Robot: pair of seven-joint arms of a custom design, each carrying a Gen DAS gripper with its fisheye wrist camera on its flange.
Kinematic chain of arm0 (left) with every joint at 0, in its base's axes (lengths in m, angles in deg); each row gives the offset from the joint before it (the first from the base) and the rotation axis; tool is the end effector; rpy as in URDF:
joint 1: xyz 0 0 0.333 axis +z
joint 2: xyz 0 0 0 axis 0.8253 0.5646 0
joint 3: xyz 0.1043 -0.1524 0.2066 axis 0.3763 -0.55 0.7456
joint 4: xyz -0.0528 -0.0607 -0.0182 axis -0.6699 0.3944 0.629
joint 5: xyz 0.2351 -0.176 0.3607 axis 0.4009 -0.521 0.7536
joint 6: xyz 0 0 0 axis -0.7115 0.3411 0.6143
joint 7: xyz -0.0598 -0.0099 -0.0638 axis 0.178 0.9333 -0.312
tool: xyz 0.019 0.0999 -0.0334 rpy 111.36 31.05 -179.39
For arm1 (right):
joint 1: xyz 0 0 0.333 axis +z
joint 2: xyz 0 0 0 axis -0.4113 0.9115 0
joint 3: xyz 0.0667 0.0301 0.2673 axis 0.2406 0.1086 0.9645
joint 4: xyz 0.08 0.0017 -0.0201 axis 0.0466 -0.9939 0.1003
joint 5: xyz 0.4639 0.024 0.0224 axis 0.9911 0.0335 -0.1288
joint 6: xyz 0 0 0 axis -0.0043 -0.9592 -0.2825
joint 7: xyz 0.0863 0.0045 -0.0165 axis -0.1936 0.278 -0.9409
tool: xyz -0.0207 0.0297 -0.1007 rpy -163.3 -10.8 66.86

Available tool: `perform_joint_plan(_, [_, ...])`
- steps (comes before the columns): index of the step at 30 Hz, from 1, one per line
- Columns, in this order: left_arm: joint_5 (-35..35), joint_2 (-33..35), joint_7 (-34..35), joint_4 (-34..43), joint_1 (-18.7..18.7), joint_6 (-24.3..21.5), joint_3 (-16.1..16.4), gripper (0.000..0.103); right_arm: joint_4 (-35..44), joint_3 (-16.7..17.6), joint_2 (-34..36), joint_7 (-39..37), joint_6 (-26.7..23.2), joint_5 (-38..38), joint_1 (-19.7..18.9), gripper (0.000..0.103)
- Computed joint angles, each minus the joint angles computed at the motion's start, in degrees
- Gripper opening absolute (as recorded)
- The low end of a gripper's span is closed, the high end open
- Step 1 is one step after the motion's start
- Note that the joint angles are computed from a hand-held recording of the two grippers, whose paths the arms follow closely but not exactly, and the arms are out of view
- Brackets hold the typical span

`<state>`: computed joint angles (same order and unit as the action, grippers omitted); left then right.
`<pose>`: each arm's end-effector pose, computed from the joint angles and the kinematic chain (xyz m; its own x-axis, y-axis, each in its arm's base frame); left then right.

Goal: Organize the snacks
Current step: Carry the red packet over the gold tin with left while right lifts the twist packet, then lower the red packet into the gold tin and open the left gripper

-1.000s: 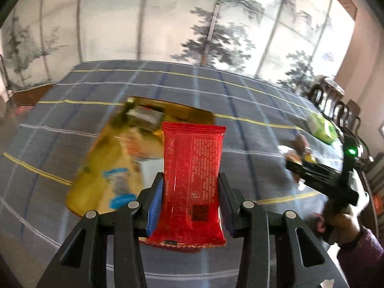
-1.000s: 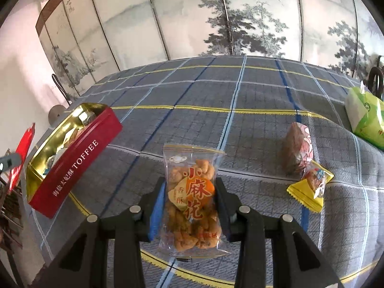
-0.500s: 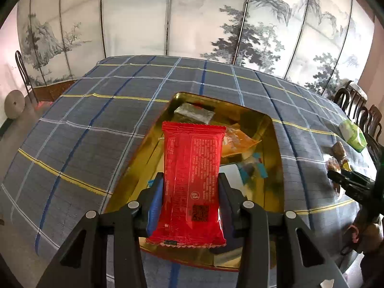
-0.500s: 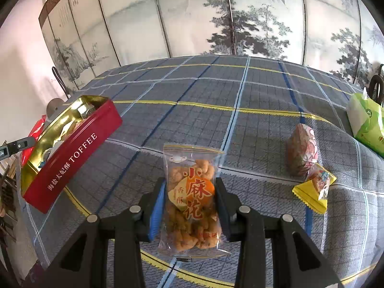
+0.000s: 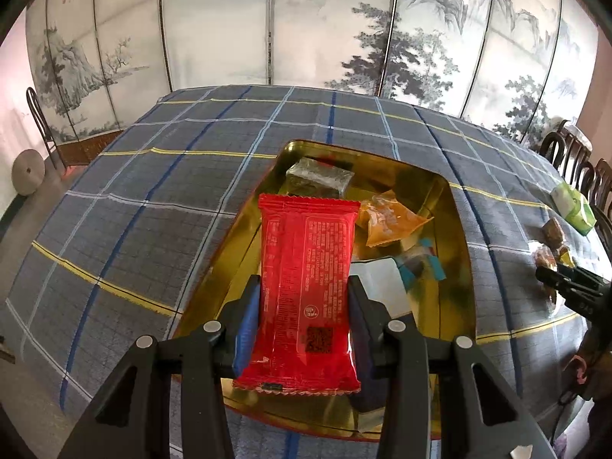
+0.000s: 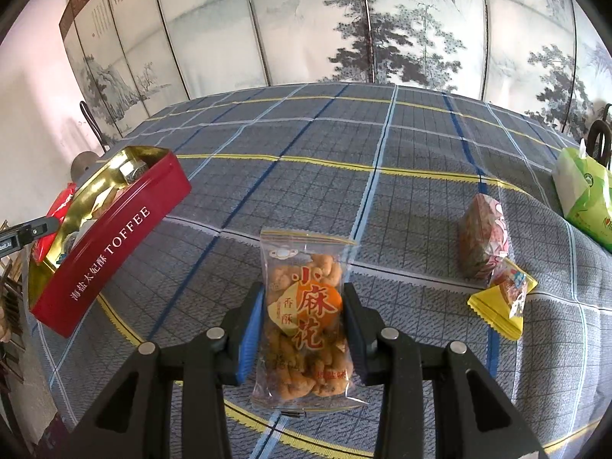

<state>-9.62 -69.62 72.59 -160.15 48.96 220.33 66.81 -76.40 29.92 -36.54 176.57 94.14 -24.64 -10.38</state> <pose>0.4768 -0.0790 0.3607 -0.1051 -0.9932 0.0503 -0.7576 0.0472 -0.6510 0.4463 0.1740 0.3119 0.1405 -0.9783 -0.1525 -0.7571 -0.0069 -0.6533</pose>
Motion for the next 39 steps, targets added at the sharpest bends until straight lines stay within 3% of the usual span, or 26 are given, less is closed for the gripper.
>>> perform_joint_plan(11, [4.9,-0.6,-4.3,-0.3,4.2,1.7,-4.1,0.041,0.2,0.1,0.3,0.0,-0.1,0.0,-0.1,0.039])
perform_joint_plan(13, [5.6,-0.8,-4.8,-0.4,4.3,1.5,-4.2,0.045,0.1,0.2,0.4,0.0,0.0,0.0,-0.1,0.039])
perform_joint_plan(23, [16.2,-4.8,-15.5,-1.6,13.4,1.6,-14.8,0.074,0.2,-0.2,0.1,-0.3,-0.7,-0.2,0.2,0.039])
perform_joint_plan(28, [20.6,-6.0,-18.2,-1.9,14.3,1.2,-16.0,0.078,0.3,-3.5,-0.1,-1.4,-1.0,2.1,3.1,0.039])
perform_joint_plan(39, [26.0,-7.5,-22.7,-2.4,15.7,0.9,-17.4,0.086,2.1,-4.7,-0.4,-3.8,-1.7,4.6,6.4,0.039])
